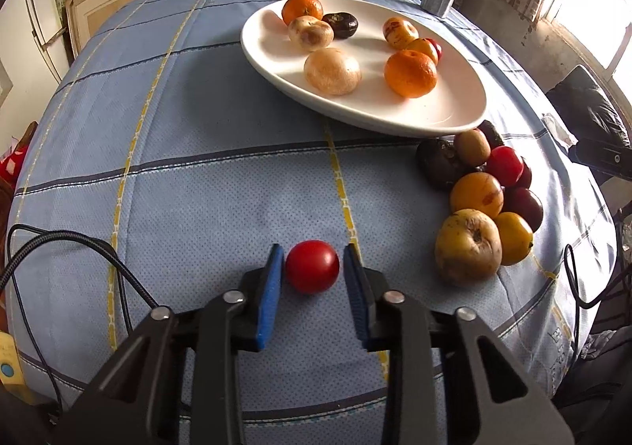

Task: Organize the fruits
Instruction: 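Grasp a red tomato with the left tool while the right tool grasps a red tomato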

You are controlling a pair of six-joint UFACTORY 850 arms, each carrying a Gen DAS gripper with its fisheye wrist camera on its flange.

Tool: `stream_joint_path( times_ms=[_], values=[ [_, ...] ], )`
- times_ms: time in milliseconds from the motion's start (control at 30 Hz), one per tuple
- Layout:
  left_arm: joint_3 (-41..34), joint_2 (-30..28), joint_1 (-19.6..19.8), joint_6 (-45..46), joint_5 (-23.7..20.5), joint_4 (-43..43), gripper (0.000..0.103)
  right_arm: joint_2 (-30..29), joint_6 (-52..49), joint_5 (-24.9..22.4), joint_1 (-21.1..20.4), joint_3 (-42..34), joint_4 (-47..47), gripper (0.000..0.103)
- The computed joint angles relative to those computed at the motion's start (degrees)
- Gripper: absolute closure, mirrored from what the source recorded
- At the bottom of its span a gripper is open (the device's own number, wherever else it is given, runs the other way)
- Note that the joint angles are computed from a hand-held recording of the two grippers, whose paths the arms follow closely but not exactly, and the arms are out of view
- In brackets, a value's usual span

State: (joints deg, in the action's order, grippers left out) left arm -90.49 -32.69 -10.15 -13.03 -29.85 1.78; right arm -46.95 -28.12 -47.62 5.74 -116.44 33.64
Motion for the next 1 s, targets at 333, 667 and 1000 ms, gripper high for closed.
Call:
stream_joint_path(
  times_ms=[333,667,1000],
  values=[
    [1.18,0.79,-0.33,0.11,-0.14,1.06,0.077,1.69,-10.34,2.31,2.40,2.57,-0.40,0.035],
    [1.12,0.54,-0.08,3.98,-0.85,-1.58,0.077,-4.06,-12.10,-3.49,5.13,-5.59,-2.62,0.061],
    [0.42,0.01,0.27,5.67,-1.06,-3.22,0.077,-8.07,-9.58,-7.96,4.65,-10.60,-1.55,0.073]
  ],
)
